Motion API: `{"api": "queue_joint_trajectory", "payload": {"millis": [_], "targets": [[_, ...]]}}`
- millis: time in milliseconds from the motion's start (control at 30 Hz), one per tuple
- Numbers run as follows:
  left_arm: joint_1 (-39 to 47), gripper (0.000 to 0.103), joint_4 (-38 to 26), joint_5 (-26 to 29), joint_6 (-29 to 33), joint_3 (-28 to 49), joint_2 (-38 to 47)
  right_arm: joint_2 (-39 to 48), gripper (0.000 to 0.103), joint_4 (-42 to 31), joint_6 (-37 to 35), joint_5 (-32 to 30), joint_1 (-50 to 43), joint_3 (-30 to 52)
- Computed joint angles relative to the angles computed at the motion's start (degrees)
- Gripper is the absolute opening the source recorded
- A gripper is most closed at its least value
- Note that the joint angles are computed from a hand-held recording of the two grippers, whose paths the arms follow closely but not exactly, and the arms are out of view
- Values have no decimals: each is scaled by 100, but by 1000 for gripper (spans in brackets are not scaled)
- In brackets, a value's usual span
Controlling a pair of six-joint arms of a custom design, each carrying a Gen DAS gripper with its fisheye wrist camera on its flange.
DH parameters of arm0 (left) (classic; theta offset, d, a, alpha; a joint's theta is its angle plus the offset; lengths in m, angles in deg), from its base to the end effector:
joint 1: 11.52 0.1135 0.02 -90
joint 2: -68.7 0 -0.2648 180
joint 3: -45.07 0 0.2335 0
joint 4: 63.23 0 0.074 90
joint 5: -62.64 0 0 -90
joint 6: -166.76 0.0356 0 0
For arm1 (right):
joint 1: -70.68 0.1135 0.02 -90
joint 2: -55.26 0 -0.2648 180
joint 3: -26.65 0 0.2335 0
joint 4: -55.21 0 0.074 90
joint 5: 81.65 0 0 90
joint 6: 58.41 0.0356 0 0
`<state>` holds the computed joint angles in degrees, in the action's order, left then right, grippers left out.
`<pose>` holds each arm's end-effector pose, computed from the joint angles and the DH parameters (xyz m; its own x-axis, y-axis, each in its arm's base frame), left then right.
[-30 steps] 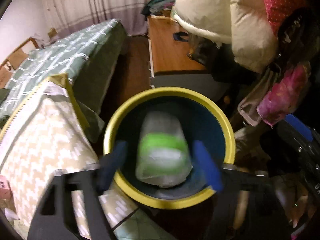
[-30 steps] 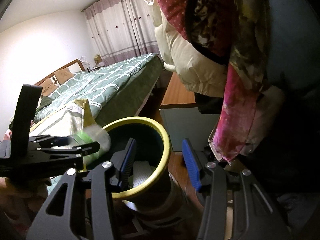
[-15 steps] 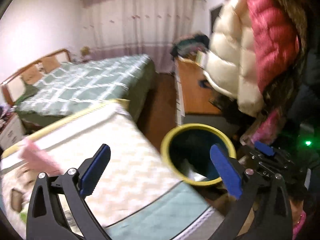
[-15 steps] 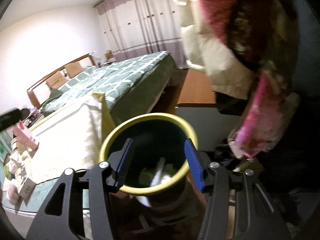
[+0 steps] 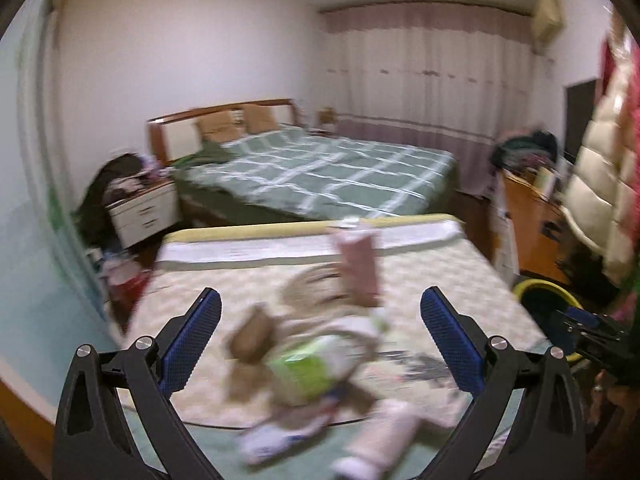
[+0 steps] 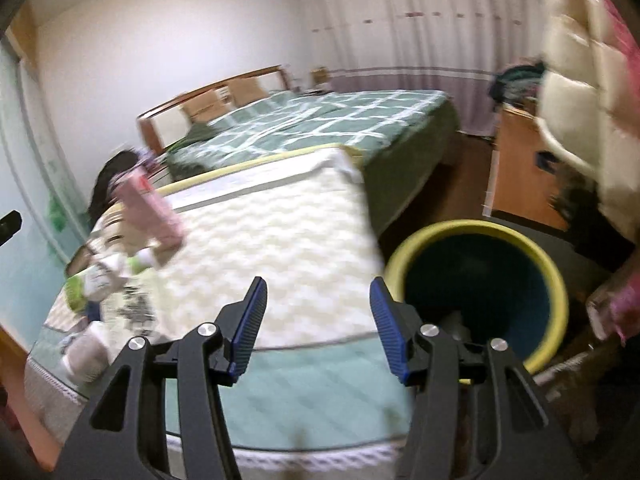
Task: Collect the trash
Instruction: 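Move the right gripper back to the pile and grasp the white tissue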
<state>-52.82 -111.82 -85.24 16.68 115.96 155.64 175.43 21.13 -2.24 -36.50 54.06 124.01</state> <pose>0.2228 -0.1556 0.2294 -0.4066 -0.2562 -0.8770 -0.5493 0.8356 0.0105 0.4121 -0.0968 0.1688 -0.5741 -0.2405 -0.7826 -0.5851 0.7892 0.1866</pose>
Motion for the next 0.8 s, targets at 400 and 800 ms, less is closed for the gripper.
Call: {"api": "queue_joint_trajectory", "payload": {"millis": [400,800], "targets": [[109,98,-627,-216,-920,-1534,-1518,-1010,51,439,276,324,2029,-1302],[444,98,-202,-16,-658,-2058,-1992,-305,51,-230,545,734,3140,-372]]}}
